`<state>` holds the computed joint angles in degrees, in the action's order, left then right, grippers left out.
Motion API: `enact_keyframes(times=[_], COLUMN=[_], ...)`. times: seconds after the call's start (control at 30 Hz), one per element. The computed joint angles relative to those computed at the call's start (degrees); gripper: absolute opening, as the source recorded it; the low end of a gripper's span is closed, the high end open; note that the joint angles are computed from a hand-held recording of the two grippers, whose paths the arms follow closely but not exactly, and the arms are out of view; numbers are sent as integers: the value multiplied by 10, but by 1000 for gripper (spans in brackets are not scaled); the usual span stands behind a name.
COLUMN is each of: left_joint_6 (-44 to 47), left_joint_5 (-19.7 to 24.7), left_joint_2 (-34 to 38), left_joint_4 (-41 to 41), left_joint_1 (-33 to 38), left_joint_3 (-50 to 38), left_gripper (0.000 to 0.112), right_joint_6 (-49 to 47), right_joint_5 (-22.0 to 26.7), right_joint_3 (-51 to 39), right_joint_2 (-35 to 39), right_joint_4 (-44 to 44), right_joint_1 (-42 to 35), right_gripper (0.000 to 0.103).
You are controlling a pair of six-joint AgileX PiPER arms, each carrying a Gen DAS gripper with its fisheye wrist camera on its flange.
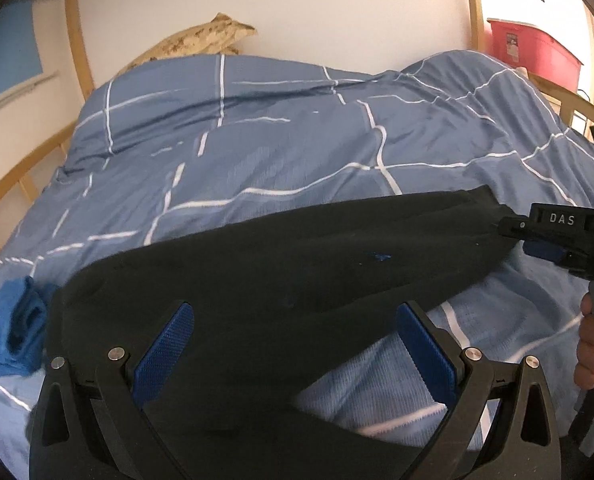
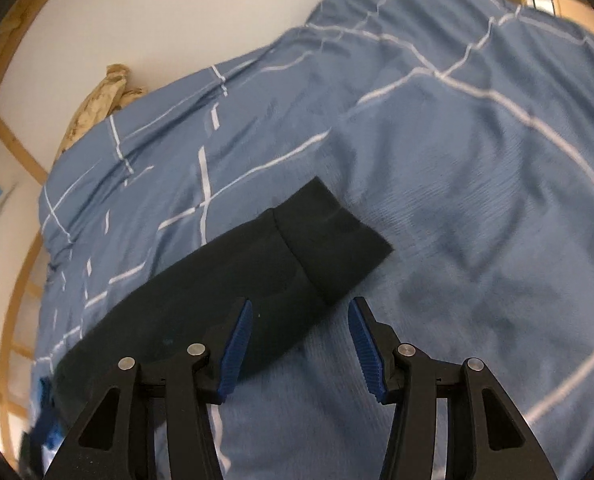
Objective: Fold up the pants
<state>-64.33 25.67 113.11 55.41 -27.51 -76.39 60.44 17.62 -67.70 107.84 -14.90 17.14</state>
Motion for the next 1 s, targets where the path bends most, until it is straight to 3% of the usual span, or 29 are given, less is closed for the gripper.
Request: enact_keyframes(times=[0.1,0.17,0.27,0.3,0.4,0.5,0.53,0.6,0.7,0.77,0.83,1.0], left_joint_6=[9,12,8,13,19,17,21,47,63,53,24,54], left_joint_5=[0,0,3,0,-6,-17,-15,-13,-17,-16,-18,-70], left_joint_2=[19,27,36,38,35,28,28,31,23,14,-3,-90], left_joint_4=[-12,-16,-19,-25,-30,-29,-35,-66,-83,-62,-27,-55], left_joint_1=[6,8,12,13,16,20,19,22,25,23,23,52], left_joint_3=[-14,-20,-25,-25,-19,-5,-6,-11,-4,6,25,108], left_gripper=[103,103,103,103,103,103,103,103,103,103,103,103], right_joint_6=[40,43,40,34,146,276,281,239,168,177,222,300], right_joint_5=[24,14,46,32,24,115,153,165,156,179,236,318], right_joint_3=[-31,-37,-62,-56,-21,-10,-20,-30,-38,-43,-48,-24], right_joint_2=[28,37,55,56,29,-13,-7,5,28,30,20,-49], right_joint_4=[-46,-53,-68,-65,-183,-333,-344,-301,-216,-239,-286,-354], right_joint_1=[3,-2,-2,-4,12,55,62,50,31,45,73,164], right_gripper=[51,50,27,19,14,13,13,13,15,27,55,56])
